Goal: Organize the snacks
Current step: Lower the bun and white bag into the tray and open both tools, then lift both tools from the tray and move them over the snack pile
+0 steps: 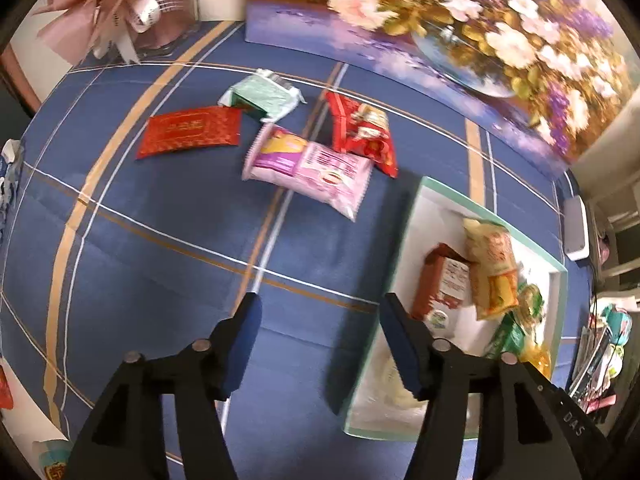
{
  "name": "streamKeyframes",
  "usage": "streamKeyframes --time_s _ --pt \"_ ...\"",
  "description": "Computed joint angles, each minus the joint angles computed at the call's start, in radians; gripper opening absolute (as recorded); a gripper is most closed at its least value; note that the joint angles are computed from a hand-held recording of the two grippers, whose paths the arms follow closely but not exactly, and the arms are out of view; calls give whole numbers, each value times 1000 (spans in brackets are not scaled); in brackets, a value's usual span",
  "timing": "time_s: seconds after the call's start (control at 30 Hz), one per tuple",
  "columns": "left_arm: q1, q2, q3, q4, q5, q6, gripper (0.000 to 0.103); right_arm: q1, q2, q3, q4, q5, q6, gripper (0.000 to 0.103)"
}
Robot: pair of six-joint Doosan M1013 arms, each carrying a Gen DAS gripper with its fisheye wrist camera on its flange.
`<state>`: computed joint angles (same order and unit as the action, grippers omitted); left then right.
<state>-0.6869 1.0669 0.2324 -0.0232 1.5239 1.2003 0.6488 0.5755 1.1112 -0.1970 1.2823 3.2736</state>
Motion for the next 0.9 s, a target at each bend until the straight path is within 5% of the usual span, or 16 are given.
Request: streamKeyframes --time_s 0.1,0.47,0.9 --pt "2 -2 3 19 -4 -12 78 1 12 -22 0 13 -19 72" --pt "5 -18 36 99 -40 -28 95 14 83 -155 -40 106 -114 93" --pt "18 -59 111 202 -109 -109 95 28 134 -252 -103 155 -172 103"
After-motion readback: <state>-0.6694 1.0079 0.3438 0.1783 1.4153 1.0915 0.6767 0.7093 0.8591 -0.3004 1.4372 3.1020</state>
